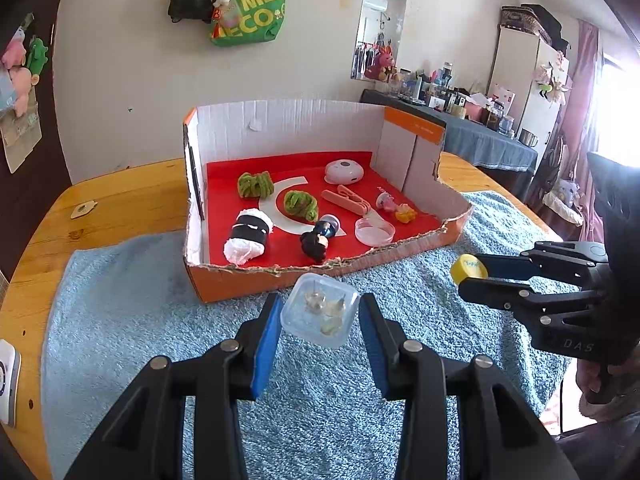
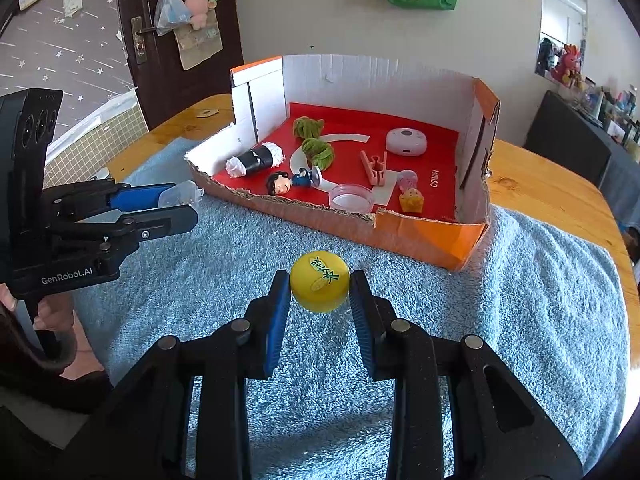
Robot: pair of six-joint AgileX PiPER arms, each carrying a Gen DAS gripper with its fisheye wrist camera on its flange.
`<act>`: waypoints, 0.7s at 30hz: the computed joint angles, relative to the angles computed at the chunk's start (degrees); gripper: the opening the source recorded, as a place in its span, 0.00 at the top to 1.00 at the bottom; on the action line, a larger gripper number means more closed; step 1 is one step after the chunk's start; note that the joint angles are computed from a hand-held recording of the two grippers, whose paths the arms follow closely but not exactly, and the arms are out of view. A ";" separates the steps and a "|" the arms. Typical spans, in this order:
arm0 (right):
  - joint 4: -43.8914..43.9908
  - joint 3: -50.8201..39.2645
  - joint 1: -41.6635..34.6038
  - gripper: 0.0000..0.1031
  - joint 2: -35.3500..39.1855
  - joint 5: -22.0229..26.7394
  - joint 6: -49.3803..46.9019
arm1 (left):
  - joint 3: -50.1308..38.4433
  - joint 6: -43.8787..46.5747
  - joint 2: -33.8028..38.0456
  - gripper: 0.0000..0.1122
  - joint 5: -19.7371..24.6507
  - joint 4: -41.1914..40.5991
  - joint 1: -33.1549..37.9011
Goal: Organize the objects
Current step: 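Carry the clear container and yellow lid over the box with both tools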
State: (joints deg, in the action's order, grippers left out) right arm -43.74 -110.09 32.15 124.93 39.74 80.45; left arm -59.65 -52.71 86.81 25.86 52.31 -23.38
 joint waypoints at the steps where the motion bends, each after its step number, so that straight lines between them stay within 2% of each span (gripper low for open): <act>1: 0.18 0.83 -0.22 0.72 -0.55 -1.30 0.05 | -0.22 -0.04 -0.07 0.63 0.10 0.23 -0.06; 5: 0.92 2.56 -1.21 0.72 -2.67 -3.71 -0.95 | -2.71 5.18 -0.14 0.63 0.93 -3.74 0.09; 8: 2.04 2.29 -2.07 0.72 -3.90 -3.58 -4.00 | -6.79 16.08 0.67 0.63 2.07 -12.86 1.55; 10: 5.04 0.80 -3.30 0.72 -4.37 -2.61 -8.78 | -11.43 25.94 2.45 0.63 5.22 -21.33 2.93; 14: 17.44 -4.63 -7.16 0.72 -3.16 0.02 -23.05 | -20.43 40.28 6.65 0.63 12.15 -34.04 6.73; 18: 29.84 -14.41 -11.13 0.72 1.07 7.58 -36.76 | -30.31 49.00 11.45 0.63 19.70 -39.98 9.57; 21: 38.05 -24.94 -14.00 0.72 6.48 15.86 -44.46 | -39.84 55.12 16.60 0.63 28.20 -44.37 11.28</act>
State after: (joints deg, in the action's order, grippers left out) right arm -5.69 -135.03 18.16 131.42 55.60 35.99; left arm -99.49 2.41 103.41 54.06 7.94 -12.11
